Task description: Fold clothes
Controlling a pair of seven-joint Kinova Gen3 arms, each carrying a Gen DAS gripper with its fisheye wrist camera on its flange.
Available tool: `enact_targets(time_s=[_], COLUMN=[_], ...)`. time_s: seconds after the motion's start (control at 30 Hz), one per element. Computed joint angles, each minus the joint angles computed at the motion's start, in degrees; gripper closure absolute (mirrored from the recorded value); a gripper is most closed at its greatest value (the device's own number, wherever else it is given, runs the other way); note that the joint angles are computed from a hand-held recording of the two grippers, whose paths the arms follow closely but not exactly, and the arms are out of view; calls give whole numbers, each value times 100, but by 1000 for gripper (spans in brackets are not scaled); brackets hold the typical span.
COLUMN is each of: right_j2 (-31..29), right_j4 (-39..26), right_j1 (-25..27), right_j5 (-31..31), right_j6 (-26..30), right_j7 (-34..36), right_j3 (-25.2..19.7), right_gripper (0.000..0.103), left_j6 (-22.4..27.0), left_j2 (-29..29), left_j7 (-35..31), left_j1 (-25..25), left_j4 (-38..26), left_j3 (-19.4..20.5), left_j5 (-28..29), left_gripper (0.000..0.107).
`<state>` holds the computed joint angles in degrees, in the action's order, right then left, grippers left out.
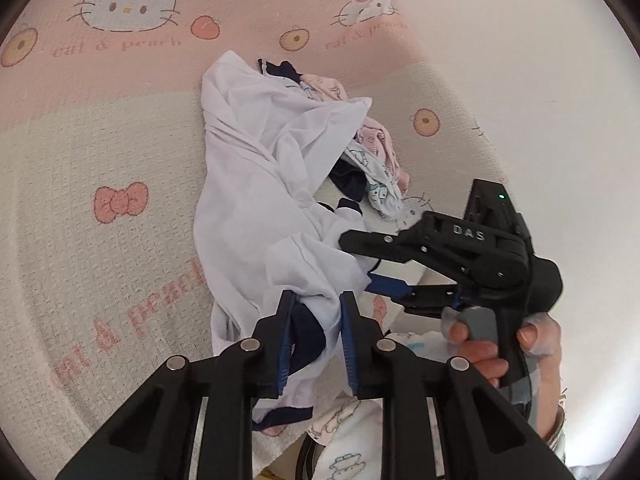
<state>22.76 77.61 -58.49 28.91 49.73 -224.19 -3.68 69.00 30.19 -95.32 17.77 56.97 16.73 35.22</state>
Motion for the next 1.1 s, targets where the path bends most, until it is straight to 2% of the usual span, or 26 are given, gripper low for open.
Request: enact_targets(time_s=[0.13,0.33,0.4,0.47,0.57,0.73,0.83,0.93,1.03,1.1], right_j2=[44,46,176,356,621,1014,979,723,498,445], right_j4=[-100,-8,-232,-585,-1274,-2200,-2327,-1835,-1356,-1247], right_j1=[5,29,283,495,364,-354,-524,-494,-689,-692], right_j5=[-20,76,13,111,-38,-347,-232,46,109,246], right_j6=[179,-33,157,527,1226,2391,2843,2632,2215,2135], right_j7=[88,-70,154,343,1042,2046,1805,1107,656,471], right_j3=[-4,44,-265,-626,-521,478,619,479,770,721], right_gripper=[45,45,45,69,87,95,95,95,95,95], left_j6=[-84,-67,-179,-319,-394,-477,-449,-426,-388,-401], left_j2=[-163,-311,-412,-509,-584,-686,-683,-722,-764,-785], left_j7=[-105,-97,-22,95,308,323,411,391,357,318], left_j1=[-87,-44,1,53,149,202,215,164,99,70], left_j4=[249,372,462,546,533,545,513,560,603,623], left_j3=[54,15,-38,-97,-178,-196,-207,-201,-193,-179], left_j5=[172,194,140,58,-180,-467,-536,-544,-500,-455], left_gripper=[90,90,90,90,91,93,93,93,93,93])
